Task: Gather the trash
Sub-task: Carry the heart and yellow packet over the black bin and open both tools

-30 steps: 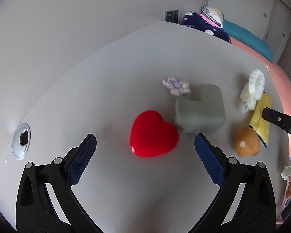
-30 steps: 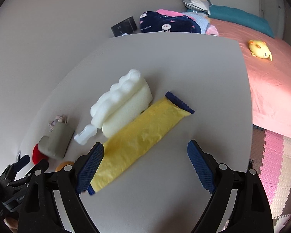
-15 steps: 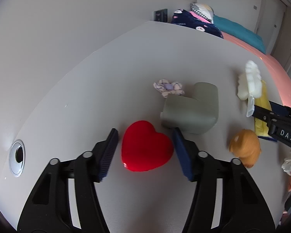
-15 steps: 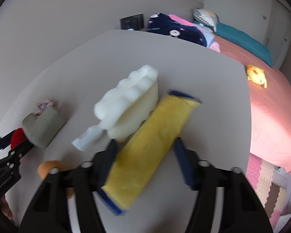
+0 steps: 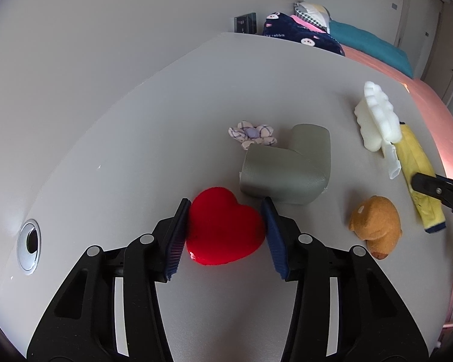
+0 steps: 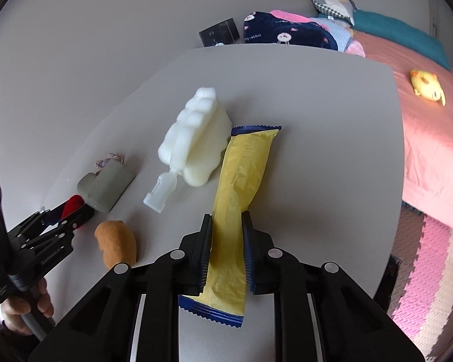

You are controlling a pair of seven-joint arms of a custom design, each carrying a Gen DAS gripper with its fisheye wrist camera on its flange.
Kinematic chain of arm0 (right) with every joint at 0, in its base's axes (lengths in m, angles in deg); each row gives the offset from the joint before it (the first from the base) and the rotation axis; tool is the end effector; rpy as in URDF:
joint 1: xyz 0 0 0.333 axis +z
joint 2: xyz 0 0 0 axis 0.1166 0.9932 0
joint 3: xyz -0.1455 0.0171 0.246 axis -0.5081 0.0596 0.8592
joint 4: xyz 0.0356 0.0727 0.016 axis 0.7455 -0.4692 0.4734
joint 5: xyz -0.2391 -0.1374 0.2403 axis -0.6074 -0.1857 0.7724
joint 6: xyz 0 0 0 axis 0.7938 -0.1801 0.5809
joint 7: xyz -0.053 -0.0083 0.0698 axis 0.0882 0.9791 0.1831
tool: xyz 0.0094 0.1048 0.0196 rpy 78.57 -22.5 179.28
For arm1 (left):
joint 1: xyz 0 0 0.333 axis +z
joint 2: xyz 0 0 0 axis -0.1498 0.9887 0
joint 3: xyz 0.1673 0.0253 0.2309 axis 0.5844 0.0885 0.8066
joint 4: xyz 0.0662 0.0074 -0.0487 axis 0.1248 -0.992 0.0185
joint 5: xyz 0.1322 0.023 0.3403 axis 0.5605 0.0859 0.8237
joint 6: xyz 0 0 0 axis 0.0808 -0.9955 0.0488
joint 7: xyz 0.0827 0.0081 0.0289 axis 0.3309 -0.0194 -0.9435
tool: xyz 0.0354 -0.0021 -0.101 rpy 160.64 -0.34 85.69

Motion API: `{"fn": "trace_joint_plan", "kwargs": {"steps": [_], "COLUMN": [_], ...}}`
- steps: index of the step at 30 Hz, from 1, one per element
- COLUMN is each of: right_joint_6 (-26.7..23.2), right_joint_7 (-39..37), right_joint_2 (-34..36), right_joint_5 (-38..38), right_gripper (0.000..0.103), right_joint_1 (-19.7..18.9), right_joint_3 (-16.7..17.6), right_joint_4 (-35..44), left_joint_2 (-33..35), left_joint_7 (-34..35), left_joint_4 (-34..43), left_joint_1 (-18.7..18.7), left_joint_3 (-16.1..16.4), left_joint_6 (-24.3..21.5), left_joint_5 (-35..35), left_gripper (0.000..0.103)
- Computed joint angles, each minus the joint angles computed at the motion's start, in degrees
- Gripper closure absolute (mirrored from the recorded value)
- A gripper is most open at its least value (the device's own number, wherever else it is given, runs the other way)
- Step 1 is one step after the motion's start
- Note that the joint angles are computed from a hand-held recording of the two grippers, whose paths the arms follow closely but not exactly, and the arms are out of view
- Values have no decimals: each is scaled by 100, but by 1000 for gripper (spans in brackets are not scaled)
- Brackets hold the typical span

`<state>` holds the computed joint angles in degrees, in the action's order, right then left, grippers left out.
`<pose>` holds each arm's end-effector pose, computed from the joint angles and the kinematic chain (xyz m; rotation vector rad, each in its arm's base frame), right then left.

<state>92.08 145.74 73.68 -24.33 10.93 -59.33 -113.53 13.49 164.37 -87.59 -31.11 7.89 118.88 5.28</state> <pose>0.6658 0.1415 0.2349 -1.6226 1.9379 -0.3231 0.6795 -0.2219 0.2274 -1.5843 2.1043 -0.6704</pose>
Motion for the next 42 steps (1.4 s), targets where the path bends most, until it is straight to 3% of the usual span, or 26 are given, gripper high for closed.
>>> {"fn": "trace_joint_plan", "kwargs": {"steps": [6, 14, 26, 37, 42], "right_joint_6": [311, 657, 1227, 1765, 1950], "right_joint_7": [-298, -501, -219, 526, 893], "right_joint_2": [-256, -591, -1178, -1837, -2040], "right_joint_5": [44, -68, -593, -1478, -1889], "right_gripper": [82, 82, 82, 82, 82], "right_joint_1": [-537, -1106, -1849, -2431, -2569], "right_joint_3": [512, 991, 1393, 1363, 1216], "right_joint_4": [-498, -1155, -2231, -3231, -3499], "left_joint_2": [-192, -707, -1103, -1132, -1063], "left_joint_7": [-315, -612, -657, -638, -610], "left_joint_4": [-336, -1211, -1750, -1691, -1471], "left_joint_1": [-258, -641, -1186, -1765, -1837], "left_joint_3": [275, 568, 769, 863, 746], "left_joint_6": [79, 517, 751, 773, 700], "left_joint_5": [54, 33, -176, -230, -157], "left_gripper": [56, 56, 56, 56, 56]}}
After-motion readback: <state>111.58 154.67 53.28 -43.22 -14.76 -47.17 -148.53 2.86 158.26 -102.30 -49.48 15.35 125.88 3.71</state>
